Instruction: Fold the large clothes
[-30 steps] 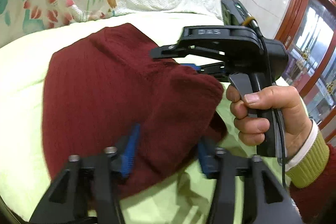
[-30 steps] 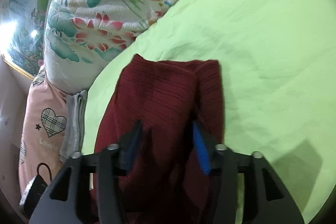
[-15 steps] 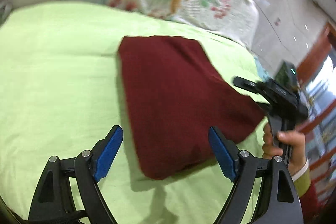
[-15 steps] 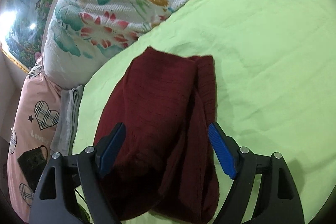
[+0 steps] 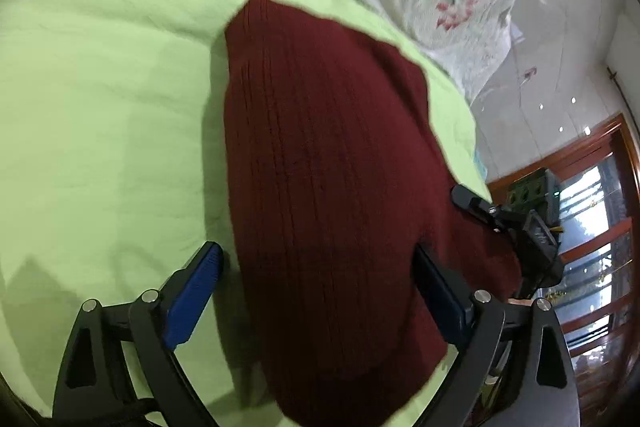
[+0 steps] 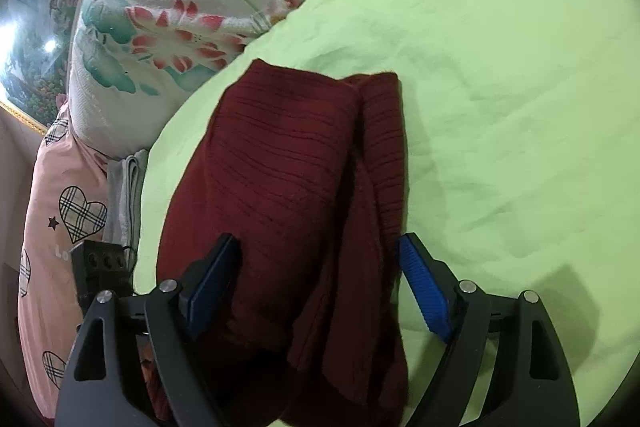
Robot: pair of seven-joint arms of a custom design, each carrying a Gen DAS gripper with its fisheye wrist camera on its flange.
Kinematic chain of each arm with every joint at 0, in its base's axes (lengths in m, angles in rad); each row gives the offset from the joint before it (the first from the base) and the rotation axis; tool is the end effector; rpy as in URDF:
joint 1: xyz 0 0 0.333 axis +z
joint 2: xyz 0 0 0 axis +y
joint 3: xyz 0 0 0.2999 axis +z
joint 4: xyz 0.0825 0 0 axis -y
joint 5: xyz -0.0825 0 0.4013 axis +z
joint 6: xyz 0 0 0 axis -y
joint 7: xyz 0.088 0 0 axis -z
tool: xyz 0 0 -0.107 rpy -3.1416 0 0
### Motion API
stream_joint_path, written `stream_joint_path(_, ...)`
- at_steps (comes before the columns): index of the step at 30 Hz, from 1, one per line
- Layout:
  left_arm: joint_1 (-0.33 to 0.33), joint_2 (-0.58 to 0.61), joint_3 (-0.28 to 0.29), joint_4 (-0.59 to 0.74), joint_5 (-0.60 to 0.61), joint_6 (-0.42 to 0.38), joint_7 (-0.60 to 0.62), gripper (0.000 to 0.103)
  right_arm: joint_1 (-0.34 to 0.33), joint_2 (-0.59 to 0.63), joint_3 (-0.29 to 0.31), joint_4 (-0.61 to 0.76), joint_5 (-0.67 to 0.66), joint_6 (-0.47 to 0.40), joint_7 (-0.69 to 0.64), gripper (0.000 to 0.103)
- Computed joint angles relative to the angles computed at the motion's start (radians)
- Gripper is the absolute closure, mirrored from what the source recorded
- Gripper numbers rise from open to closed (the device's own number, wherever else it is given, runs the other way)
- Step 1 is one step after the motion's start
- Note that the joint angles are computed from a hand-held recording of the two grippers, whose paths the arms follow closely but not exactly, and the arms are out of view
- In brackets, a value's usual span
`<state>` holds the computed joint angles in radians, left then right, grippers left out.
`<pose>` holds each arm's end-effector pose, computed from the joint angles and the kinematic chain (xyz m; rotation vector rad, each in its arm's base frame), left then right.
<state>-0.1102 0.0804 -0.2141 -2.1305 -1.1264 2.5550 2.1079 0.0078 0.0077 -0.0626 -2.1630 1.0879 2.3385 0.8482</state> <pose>0.5651 -0.1754 0.3752 1.9020 -1.8741 1.1104 0.5720 -0.0173 0.3900 -1.5820 1.6873 0.2247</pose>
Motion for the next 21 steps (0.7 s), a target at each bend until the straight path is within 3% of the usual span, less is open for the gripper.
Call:
stream_joint_path(3,-0.001,0.056,-0.008,0.056,0.029,-0.023,-0.002,0.010,-0.002,0.018,0.001,0.011,0.004,-0.010,0.000,0.020)
stream_joint_path(7,-0.012,0.080,-0.030,0.087,0.148,0.016,-0.060,0.020,-0.007,0.039,0.006,0.027,0.025,-0.025,-0.008,0.020)
stream_joint_path(8,-0.016,0.075,-0.036,0.081,0.169,0.040,-0.067,0.022,-0.005,0.040,0.010,0.029,0.014,-0.021,-0.006,0.025)
stream_joint_path(9,-0.017,0.066,-0.043,0.070,0.177,0.060,-0.066,0.027,-0.005,0.041,0.011,0.031,0.010,-0.030,-0.005,0.045)
stream_joint_path(12,-0.027,0.025,-0.057,0.021,0.166,0.139,-0.042,0.038,-0.015,0.041,0.011,0.028,0.063,-0.089,-0.003,0.061)
stream_joint_path(17,-0.051,-0.064,-0.042,-0.060,0.124,0.175,-0.024,0.045,0.011,-0.048,0.016,-0.051,0.119,-0.043,-0.032,0.067)
stream_joint_path(21,-0.079,-0.199,0.010,-0.184,0.128,0.183,-0.039,0.047,0.055,-0.106,0.019,-0.099,0.153,-0.057,-0.053,0.069)
